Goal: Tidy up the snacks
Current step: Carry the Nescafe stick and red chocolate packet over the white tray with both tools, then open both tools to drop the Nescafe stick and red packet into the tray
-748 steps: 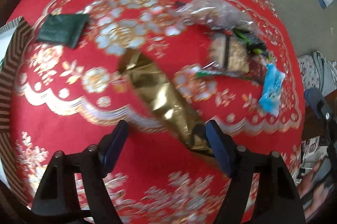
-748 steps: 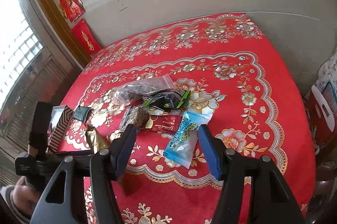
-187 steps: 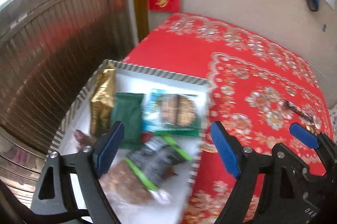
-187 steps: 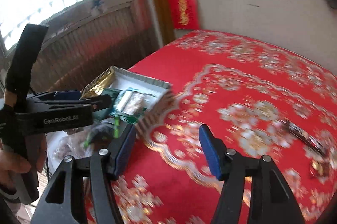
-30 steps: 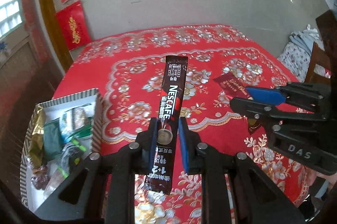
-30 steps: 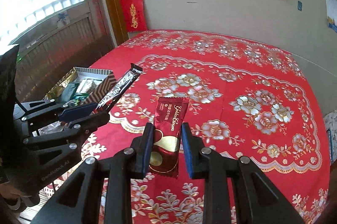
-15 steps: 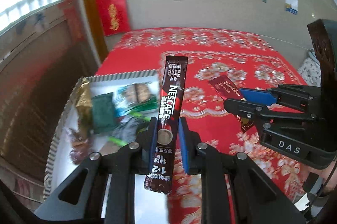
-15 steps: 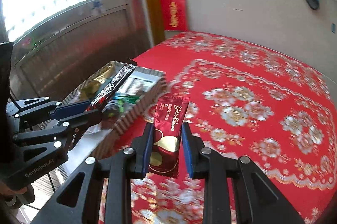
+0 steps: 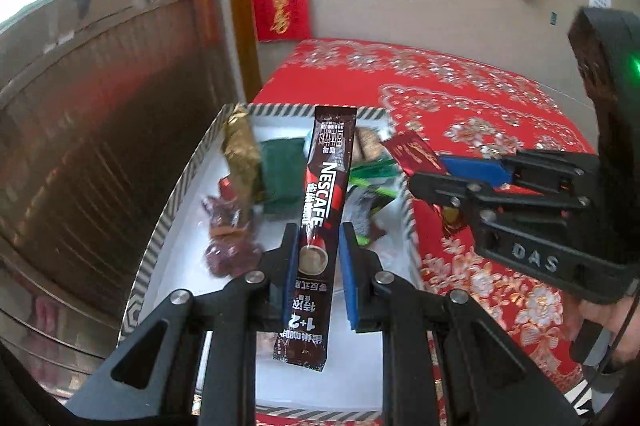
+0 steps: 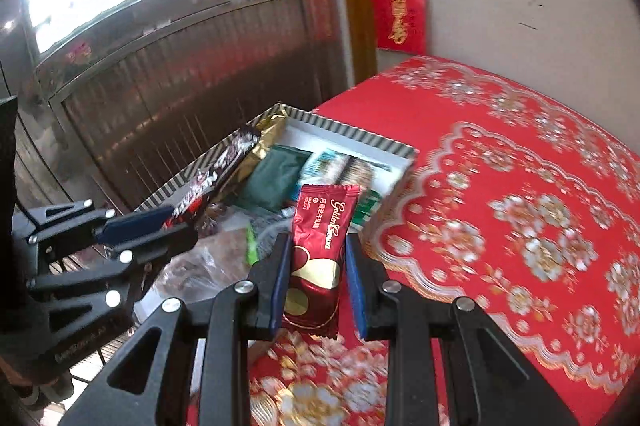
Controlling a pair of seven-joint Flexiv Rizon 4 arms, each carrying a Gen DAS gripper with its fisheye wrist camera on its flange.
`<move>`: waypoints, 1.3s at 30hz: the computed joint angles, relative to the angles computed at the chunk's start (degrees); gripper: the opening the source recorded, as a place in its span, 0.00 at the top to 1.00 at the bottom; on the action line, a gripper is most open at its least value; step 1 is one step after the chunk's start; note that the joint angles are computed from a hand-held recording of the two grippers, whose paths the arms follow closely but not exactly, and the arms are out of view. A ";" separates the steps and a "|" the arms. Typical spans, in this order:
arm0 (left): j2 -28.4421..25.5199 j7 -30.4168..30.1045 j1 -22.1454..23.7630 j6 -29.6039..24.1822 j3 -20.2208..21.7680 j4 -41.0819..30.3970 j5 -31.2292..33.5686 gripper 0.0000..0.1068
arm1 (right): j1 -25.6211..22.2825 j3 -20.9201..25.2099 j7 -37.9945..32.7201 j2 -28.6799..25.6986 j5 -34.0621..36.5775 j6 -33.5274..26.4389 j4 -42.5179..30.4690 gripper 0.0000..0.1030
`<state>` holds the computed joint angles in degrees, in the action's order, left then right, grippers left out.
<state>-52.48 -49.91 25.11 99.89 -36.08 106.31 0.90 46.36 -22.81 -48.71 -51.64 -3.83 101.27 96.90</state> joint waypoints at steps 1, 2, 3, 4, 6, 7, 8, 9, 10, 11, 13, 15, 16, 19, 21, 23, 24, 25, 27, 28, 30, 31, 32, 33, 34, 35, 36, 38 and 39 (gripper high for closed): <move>-0.17 -0.12 0.04 -0.13 0.19 -0.20 -0.19 0.80 | -0.92 0.93 -0.13 -0.43 -0.58 -0.64 -1.19 0.75; -0.47 -0.22 0.03 -0.44 0.40 -0.57 -0.49 0.80 | -2.06 1.99 -0.16 -1.08 -1.38 -1.68 -2.86 0.75; -0.70 -0.26 0.04 -0.60 0.55 -0.82 -0.69 0.80 | -2.85 2.76 -0.05 -1.53 -2.09 -2.54 -4.04 0.75; -0.91 -0.33 -0.15 -0.77 0.86 -1.16 -0.97 0.80 | -3.68 3.54 0.06 -1.92 -2.82 -3.18 -5.09 0.75; -1.41 -0.30 -0.47 -1.36 1.36 -1.94 -1.54 0.80 | -5.52 5.40 0.24 -2.74 -4.64 -5.20 -7.48 0.75; -1.65 -0.27 -0.58 -1.51 1.53 -2.21 -1.81 0.80 | -6.05 5.87 0.50 -3.07 -5.41 -5.76 -8.26 0.75; -1.89 -0.25 -0.84 -1.53 1.89 -2.55 -2.08 0.80 | -6.37 6.11 0.82 -3.33 -6.02 -5.95 -8.78 0.75; -2.03 -0.30 -0.90 -1.67 2.00 -2.70 -2.36 0.80 | -6.88 6.65 1.06 -3.76 -6.75 -6.51 -9.72 0.75; -2.26 -0.29 -0.87 -1.92 1.94 -2.93 -2.62 0.80 | -7.38 7.15 1.31 -4.11 -7.41 -6.92 -10.46 0.75; -2.58 -0.28 -0.82 -2.12 1.86 -3.16 -2.89 0.80 | -7.78 7.56 1.59 -4.41 -7.98 -7.28 -11.06 0.75; -2.91 -0.28 -1.14 -1.68 2.16 -3.45 -3.17 0.80 | -8.84 8.89 2.09 -5.17 -9.13 -8.30 -12.50 0.75; -3.33 -0.35 -1.18 -1.58 2.15 -3.83 -3.28 0.80 | -9.35 9.54 2.65 -5.81 -10.16 -9.18 -13.67 0.75; -3.53 -0.47 -1.08 -1.68 1.99 -3.97 -3.43 0.80 | -9.45 9.60 3.05 -6.22 -10.57 -9.38 -14.26 0.75; -3.84 -0.96 -1.68 -1.28 2.64 -4.50 -3.74 0.80 | -8.97 8.76 4.56 -6.83 -11.30 -9.54 -15.00 0.74; -3.84 -1.80 -2.48 -0.98 3.54 -4.82 -4.18 0.78 | -8.88 8.49 5.31 -7.16 -11.85 -9.90 -15.45 0.74; -4.03 -2.68 -2.96 -0.11 4.13 -4.93 -4.30 0.77 | -8.89 8.41 6.05 -7.47 -12.35 -10.44 -15.85 0.74; -4.07 -3.14 -3.62 0.48 4.85 -5.13 -4.23 0.77 | -8.51 7.81 6.63 -7.57 -12.46 -10.23 -15.73 0.74; -3.89 -3.82 -4.64 1.18 6.10 -5.29 -4.29 0.76 | -8.14 7.16 7.16 -7.73 -12.48 -9.45 -15.51 0.74; -3.71 -5.35 -6.38 2.61 8.22 -5.58 -4.31 0.74 | -7.81 6.57 7.79 -7.70 -12.33 -8.43 -14.95 0.73; -3.71 -6.02 -6.92 3.23 8.86 -5.74 -4.09 0.65 | -7.18 5.72 8.32 -7.54 -12.06 -8.24 -14.42 0.67; -3.66 -8.05 -8.92 6.29 11.27 -5.91 -3.86 0.43 | -4.69 2.29 9.83 -7.28 -11.08 -6.50 -12.51 0.51; -3.53 -9.39 -10.01 8.35 12.64 -5.81 -3.68 0.32 | -3.46 0.62 10.29 -7.26 -10.31 -5.02 -11.49 0.45; -3.46 -10.51 -10.70 9.57 13.53 -5.85 -3.31 0.28 | -2.14 -1.10 10.61 -7.28 -9.26 -3.58 -10.46 0.45; -3.34 -11.65 -11.67 11.63 14.75 -5.75 -2.88 0.24 | -0.81 -2.68 10.72 -7.17 -8.02 -2.43 -9.34 0.45; -3.02 -12.71 -12.74 12.87 16.11 -5.66 -2.80 0.19 | 0.75 -4.38 10.77 -7.00 -6.47 -1.19 -7.99 0.45; -2.56 -13.89 -13.54 14.08 17.17 -5.23 -2.68 0.17 | 2.31 -5.98 10.52 -6.83 -4.83 0.20 -6.55 0.45; -2.34 -14.96 -13.32 14.59 17.12 -4.95 -1.95 0.14 | 3.37 -7.00 10.00 -6.72 -3.48 0.91 -5.67 0.45; -1.79 -17.46 -13.00 16.31 17.06 -3.97 -0.63 0.11 | 7.57 -11.22 9.69 -6.88 0.66 2.38 -2.81 0.41; -1.58 -18.56 -12.96 16.89 17.18 -3.65 -0.02 0.10 | 9.57 -13.19 9.50 -6.99 2.75 2.98 -1.43 0.40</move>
